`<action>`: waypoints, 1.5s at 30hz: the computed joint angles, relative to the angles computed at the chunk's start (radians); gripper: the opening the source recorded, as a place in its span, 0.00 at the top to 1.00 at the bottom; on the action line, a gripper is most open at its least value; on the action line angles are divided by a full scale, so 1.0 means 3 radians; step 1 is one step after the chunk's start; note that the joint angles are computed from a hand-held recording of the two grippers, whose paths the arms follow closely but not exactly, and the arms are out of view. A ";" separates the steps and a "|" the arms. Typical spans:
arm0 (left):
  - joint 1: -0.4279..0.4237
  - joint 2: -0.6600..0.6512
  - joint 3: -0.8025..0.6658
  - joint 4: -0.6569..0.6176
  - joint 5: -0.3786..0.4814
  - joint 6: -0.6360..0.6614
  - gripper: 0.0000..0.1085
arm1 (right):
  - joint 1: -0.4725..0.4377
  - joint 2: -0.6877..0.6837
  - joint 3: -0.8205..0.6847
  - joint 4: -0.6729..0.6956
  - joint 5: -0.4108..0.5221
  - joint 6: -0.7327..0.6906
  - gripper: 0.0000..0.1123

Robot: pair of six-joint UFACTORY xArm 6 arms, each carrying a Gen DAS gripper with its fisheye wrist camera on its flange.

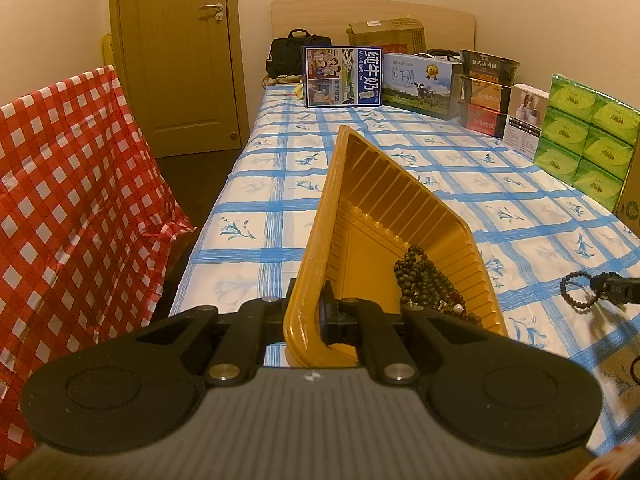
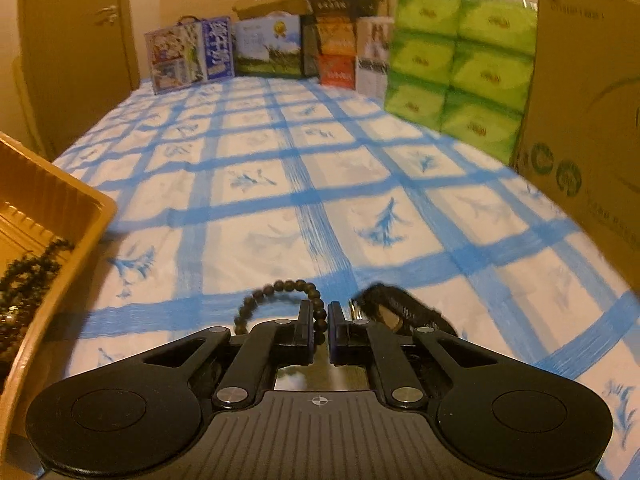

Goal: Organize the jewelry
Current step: 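Carry the bead bracelet into the orange tray and release it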

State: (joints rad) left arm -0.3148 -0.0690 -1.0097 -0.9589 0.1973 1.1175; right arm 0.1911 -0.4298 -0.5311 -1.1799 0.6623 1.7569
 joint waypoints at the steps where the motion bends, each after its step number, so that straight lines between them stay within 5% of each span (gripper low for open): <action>1: 0.0004 0.0002 -0.0002 -0.0008 0.0004 0.0008 0.94 | 0.0036 -0.0024 -0.0011 -0.0032 0.0042 -0.0016 0.94; 9: 0.0003 0.0000 0.0000 -0.0003 0.0002 0.0006 0.94 | 0.0320 -0.0149 -0.0187 -0.0286 0.0272 -0.0115 0.94; 20: 0.0003 0.0000 0.0000 -0.0002 0.0002 0.0006 0.94 | 0.0484 -0.0071 -0.0518 -0.0457 0.0081 -0.0221 0.94; 34: 0.0004 0.0001 0.0005 -0.0015 -0.0001 0.0022 0.94 | 0.0528 0.0485 -0.1044 -0.0445 -0.0957 -0.0351 0.94; 45: 0.0003 0.0002 0.0009 -0.0032 -0.0002 0.0031 0.94 | 0.0546 0.0922 -0.1348 -0.0391 -0.1422 -0.0524 0.94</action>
